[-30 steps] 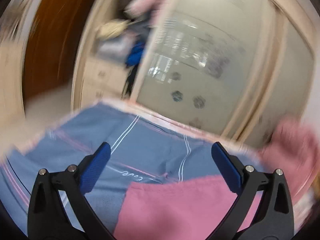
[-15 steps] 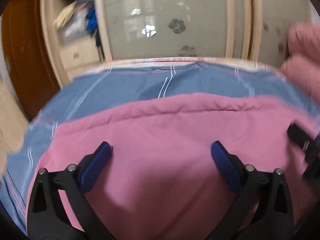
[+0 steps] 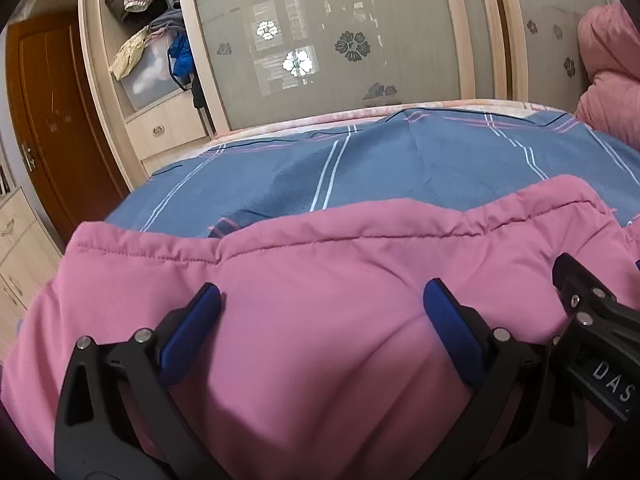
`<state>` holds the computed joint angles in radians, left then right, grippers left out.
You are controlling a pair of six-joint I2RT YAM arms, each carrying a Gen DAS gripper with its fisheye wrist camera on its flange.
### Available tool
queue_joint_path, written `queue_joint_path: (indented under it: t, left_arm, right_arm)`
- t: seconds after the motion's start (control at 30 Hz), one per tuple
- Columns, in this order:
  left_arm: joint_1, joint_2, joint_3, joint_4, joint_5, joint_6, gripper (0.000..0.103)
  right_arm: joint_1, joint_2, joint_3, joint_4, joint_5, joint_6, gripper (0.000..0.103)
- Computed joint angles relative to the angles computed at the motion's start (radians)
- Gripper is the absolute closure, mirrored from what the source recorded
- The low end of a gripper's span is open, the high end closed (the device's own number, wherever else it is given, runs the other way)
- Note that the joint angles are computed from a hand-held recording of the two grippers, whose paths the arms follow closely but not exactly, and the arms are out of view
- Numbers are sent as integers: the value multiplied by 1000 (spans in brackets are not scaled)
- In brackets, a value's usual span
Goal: Fold large clothes
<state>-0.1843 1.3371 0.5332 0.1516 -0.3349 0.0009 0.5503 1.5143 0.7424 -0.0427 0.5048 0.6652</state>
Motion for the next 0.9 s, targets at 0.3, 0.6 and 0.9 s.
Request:
queue_joint_path:
  t: [0.3, 0.6, 0.9]
  left_arm:
    - [114, -339, 95, -347, 114, 142, 2]
    - [548, -113, 47, -169, 431, 270, 2]
    - [691, -71, -53, 28, 603, 165, 2]
  right_arm:
    - [-99, -276, 55, -309, -2, -242, 1]
    - [-345, -302, -192, -139, -170, -275, 1]
    - [-358, -310, -308, 41, -193, -239, 1]
